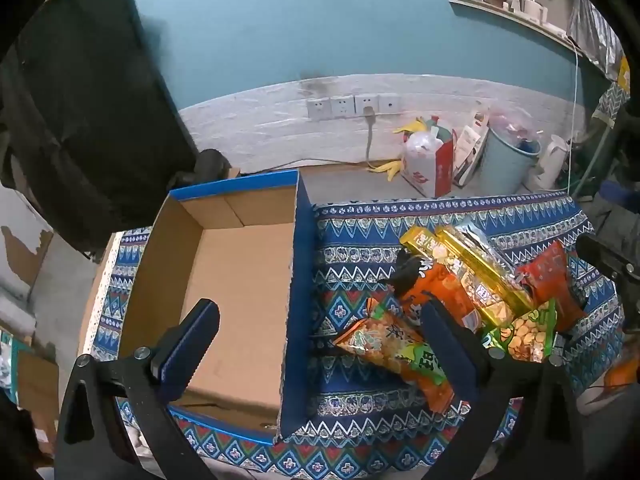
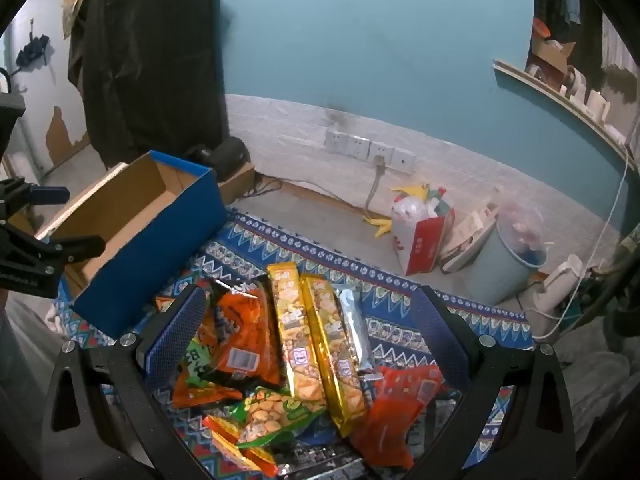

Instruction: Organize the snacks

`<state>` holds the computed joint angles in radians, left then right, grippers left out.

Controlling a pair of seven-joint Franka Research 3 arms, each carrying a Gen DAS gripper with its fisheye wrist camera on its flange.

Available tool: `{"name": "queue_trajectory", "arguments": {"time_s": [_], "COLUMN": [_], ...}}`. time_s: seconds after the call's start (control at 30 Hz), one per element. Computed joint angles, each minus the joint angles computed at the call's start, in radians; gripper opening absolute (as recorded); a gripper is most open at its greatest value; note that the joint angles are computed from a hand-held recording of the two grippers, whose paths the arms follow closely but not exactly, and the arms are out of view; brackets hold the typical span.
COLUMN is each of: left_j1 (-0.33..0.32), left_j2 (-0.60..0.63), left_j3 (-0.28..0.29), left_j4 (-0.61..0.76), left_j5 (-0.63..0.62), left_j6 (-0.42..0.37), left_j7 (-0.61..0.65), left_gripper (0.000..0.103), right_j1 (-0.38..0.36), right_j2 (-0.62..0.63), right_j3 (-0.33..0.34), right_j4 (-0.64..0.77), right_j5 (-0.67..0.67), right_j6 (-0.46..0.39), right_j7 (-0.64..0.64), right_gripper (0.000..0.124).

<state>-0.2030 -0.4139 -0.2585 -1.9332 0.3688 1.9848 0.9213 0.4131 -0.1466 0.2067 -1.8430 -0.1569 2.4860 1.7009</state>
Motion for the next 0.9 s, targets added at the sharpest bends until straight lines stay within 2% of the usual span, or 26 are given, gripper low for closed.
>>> {"name": "queue_trajectory", "arguments": {"time_s": [0.9], "left_j1": [-0.011], "left_j2": [0.020], "left_j3": [0.001], "left_j4": [0.010], "left_j5": [-0.024], "left_j6": [-0.014], "left_j7": [0.003], "left_gripper": [0.102], "right_j1": [0.005], "right_j2": [0.006], "right_j3": [-0.004], "right_j4": [-0.002], "right_j5": [0.019], "right_j6": [-0.015], "right_j7": [-0.008], "right_gripper": [0.100]}}
